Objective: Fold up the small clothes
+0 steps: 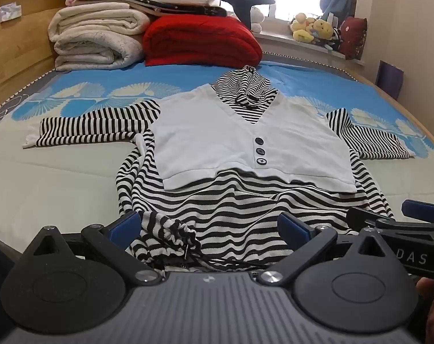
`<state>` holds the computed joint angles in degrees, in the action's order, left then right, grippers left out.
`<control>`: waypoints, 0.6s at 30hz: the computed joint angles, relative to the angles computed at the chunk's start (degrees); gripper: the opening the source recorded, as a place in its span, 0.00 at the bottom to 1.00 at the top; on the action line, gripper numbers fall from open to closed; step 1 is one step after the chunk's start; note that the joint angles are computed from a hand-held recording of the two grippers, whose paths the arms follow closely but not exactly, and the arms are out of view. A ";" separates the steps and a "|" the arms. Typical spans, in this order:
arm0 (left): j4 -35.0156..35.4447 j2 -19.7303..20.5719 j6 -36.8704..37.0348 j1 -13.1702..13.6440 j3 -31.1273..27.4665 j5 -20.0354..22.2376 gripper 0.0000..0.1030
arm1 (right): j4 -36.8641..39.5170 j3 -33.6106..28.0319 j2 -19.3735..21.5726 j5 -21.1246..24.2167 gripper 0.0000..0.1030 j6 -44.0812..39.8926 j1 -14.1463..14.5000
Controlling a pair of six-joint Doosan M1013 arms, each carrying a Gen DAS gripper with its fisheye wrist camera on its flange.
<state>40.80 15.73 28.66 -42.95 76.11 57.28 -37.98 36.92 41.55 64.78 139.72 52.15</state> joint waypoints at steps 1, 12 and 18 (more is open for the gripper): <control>0.02 0.02 0.02 -0.03 -0.01 0.07 0.99 | -0.04 0.01 0.01 0.01 0.89 -0.10 0.02; -0.12 0.40 -0.02 -0.33 -0.40 0.45 0.99 | -0.09 -0.14 0.18 0.59 0.89 -0.41 0.06; 0.01 0.41 -0.21 -0.05 -0.14 -0.14 0.99 | -0.05 -0.22 0.20 0.67 0.89 -0.46 0.04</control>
